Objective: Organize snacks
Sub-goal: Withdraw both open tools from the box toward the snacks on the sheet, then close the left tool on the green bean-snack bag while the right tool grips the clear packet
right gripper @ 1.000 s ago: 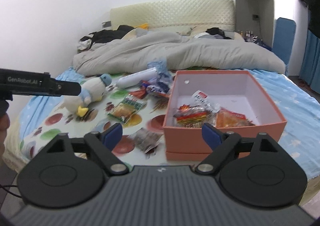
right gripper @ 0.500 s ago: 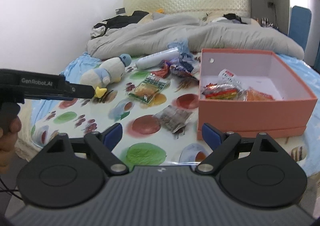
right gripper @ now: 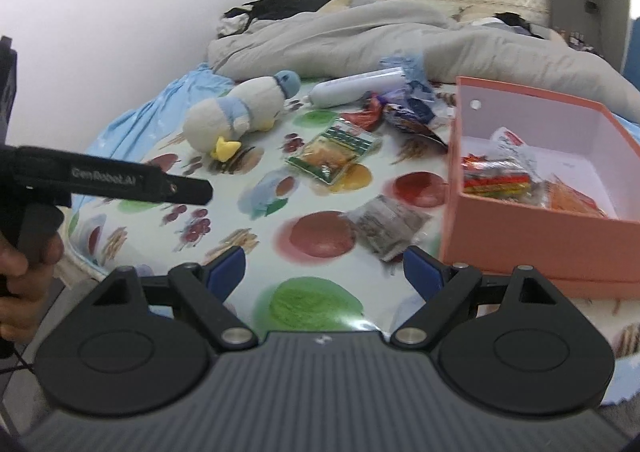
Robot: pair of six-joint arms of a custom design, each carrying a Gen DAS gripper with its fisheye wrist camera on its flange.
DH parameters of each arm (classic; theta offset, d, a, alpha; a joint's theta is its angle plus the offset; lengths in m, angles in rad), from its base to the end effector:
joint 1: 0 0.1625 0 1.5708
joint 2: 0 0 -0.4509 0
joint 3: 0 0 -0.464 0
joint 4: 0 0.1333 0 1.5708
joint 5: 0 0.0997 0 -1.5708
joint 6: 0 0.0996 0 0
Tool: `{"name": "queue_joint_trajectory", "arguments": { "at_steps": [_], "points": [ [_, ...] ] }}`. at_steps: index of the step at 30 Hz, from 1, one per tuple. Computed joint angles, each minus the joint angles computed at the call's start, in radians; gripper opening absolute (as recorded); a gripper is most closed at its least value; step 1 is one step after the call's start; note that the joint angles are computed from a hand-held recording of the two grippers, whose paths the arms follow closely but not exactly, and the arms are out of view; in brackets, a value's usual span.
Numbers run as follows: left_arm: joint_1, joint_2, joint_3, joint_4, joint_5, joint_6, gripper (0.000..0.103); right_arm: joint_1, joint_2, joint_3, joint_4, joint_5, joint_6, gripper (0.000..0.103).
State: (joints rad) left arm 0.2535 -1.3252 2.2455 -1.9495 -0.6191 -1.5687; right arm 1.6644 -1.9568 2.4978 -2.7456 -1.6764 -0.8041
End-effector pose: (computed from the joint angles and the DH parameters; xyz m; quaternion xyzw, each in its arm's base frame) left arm -0.3782 -0.3195 0.1297 0.0142 0.8651 -0.4075 0.2921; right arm 0.1566 -0.3539 0.3205 0.3969 -0.8620 0.2743 0.1553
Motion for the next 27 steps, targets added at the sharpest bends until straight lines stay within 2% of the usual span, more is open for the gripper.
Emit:
{"name": "queue_joint_trajectory", "arguments": {
  "at_steps": [4, 6, 7, 8, 12, 16, 19, 21, 25, 27],
  "points": [
    [0.043, -0.001, 0.002, -0.026, 0.011, 0.039, 0.078, 0.026, 0.084, -0.023, -0.053, -0.036, -0.022, 0.087],
    [0.075, 0.006, -0.004, -0.060, 0.011, 0.089, 0.082, 0.055, 0.150, -0.040, -0.099, -0.109, -0.037, 0.087],
    [0.091, 0.011, -0.007, -0.081, 0.011, 0.120, 0.087, 0.063, 0.180, -0.050, -0.114, -0.134, -0.045, 0.087],
    [0.109, 0.018, -0.011, -0.102, 0.011, 0.154, 0.092, 0.066, 0.206, -0.061, -0.124, -0.150, -0.053, 0.087],
    [0.182, 0.052, -0.030, -0.181, 0.016, 0.293, 0.092, 0.075, 0.308, -0.104, -0.164, -0.193, -0.077, 0.087],
    [0.251, 0.104, -0.064, -0.253, 0.034, 0.479, 0.093, 0.081, 0.378, -0.148, -0.149, -0.202, -0.101, 0.086],
    [0.309, 0.138, -0.081, -0.353, 0.031, 0.598, 0.097, 0.082, 0.432, -0.184, -0.140, -0.221, -0.124, 0.086],
    [0.345, 0.165, -0.100, -0.388, 0.030, 0.662, 0.097, 0.082, 0.469, -0.197, -0.167, -0.242, -0.159, 0.086],
    [0.409, 0.225, -0.143, -0.460, 0.062, 0.785, 0.097, 0.086, 0.545, -0.200, -0.305, -0.284, -0.309, 0.084],
    [0.441, 0.252, -0.169, -0.497, 0.068, 0.835, 0.097, 0.087, 0.569, -0.207, -0.333, -0.297, -0.336, 0.084]
  ]
}}
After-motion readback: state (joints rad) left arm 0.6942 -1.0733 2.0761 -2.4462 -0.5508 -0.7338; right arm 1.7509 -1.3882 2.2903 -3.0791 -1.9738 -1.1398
